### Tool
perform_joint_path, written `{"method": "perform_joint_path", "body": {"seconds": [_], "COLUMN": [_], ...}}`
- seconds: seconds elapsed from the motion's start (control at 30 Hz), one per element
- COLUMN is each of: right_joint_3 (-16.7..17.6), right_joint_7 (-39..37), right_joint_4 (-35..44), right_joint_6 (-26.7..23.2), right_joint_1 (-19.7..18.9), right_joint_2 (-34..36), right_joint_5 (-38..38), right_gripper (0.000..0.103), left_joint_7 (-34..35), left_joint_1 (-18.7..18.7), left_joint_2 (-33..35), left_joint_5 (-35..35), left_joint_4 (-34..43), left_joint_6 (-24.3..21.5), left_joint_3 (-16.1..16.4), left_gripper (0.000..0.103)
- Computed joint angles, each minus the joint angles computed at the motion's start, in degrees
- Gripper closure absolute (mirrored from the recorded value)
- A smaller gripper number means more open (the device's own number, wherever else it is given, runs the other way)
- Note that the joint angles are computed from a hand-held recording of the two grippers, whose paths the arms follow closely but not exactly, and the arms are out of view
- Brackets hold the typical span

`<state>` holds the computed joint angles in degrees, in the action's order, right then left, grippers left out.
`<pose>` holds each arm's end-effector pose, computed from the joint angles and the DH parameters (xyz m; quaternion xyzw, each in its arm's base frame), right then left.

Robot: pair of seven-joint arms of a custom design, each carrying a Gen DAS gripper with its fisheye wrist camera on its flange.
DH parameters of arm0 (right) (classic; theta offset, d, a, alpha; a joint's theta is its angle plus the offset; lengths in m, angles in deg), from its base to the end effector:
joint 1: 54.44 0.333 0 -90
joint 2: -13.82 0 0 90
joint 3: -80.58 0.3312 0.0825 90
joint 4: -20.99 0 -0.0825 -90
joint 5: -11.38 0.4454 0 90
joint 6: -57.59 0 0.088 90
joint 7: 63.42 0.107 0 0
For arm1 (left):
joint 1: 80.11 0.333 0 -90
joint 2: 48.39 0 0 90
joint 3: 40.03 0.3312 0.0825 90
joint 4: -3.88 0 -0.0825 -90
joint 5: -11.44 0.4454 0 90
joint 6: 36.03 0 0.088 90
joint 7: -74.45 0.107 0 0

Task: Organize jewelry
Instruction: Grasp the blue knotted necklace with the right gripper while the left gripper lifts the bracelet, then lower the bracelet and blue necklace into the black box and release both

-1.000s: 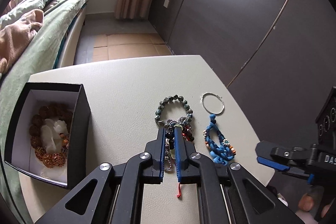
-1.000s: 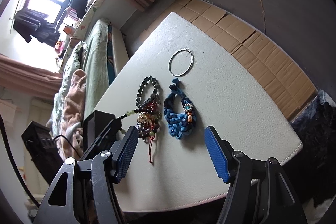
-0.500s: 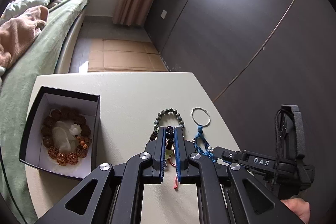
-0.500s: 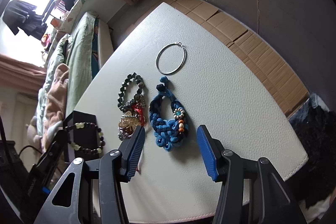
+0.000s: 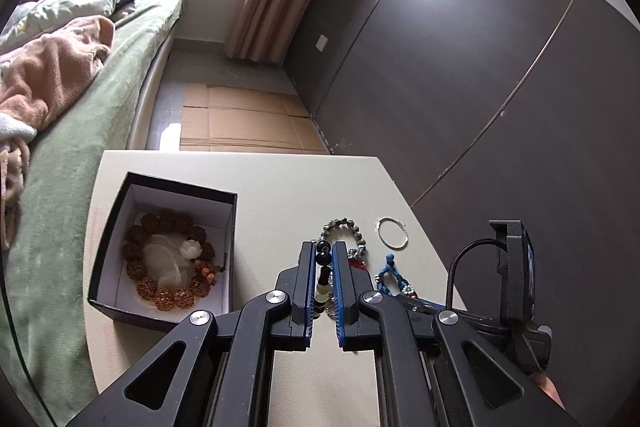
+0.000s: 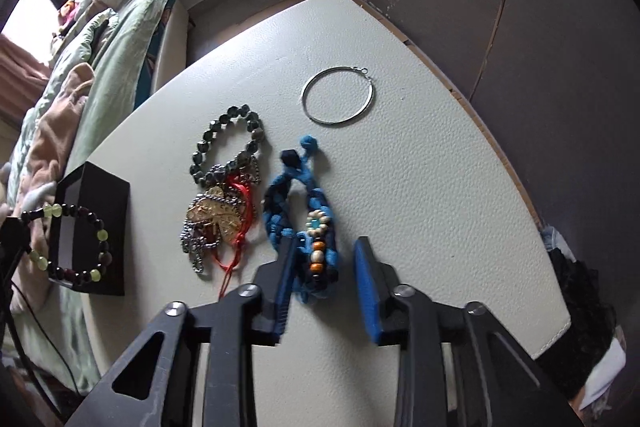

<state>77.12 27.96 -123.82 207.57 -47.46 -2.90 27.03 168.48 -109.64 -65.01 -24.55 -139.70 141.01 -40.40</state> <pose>0.5057 0.0252 0.3966 -0.6284 0.7487 -0.0542 0.2038 0.4739 -0.2168 0.4584 -0.6456 0.6326 -0.4179 0.0917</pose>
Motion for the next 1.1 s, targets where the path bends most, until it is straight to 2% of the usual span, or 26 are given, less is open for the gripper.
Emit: {"method": "perform_joint_path", "body": {"seconds": [0.1,0.17,0.43,0.53,0.73,1.0,1.1], "right_joint_3": [-0.8,-2.7,-7.0,-7.5,-8.8,-9.5,-9.0], "right_joint_7": [-1.3,-5.1,-16.8,-20.6,-26.0,-35.9,-38.8], "right_joint_4": [-1.3,-2.1,-5.1,-5.7,-4.9,-3.0,-1.6], "right_joint_6": [1.2,2.2,5.6,7.8,9.1,10.4,10.2], "right_joint_1": [0.7,2.5,7.6,9.7,13.4,17.8,18.3], "right_joint_2": [-1.5,-2.7,-8.4,-10.0,-10.4,-10.0,-8.9], "right_joint_5": [2.2,6.8,19.2,22.9,29.4,40.5,43.9], "right_gripper": [0.089,0.089,0.089,0.089,0.089,0.089,0.089], "left_joint_7": [-1.7,-3.9,-10.7,-12.4,-15.4,-16.0,-16.7], "left_joint_1": [1.6,3.0,5.8,6.2,5.3,0.5,1.3], "left_joint_2": [-2.4,-3.9,-8.3,-9.4,-10.2,-8.4,-7.2], "left_joint_5": [1.3,3.3,9.9,12.1,15.8,18.0,18.4], "left_joint_4": [-2.0,-3.3,-7.1,-8.1,-9.0,-7.7,-7.0], "left_joint_6": [0.8,1.3,3.2,3.7,5.0,6.2,6.1], "left_joint_3": [-0.9,-1.7,-1.6,-0.8,2.0,8.3,7.8], "left_gripper": [0.095,0.095,0.095,0.095,0.095,0.095,0.095]}}
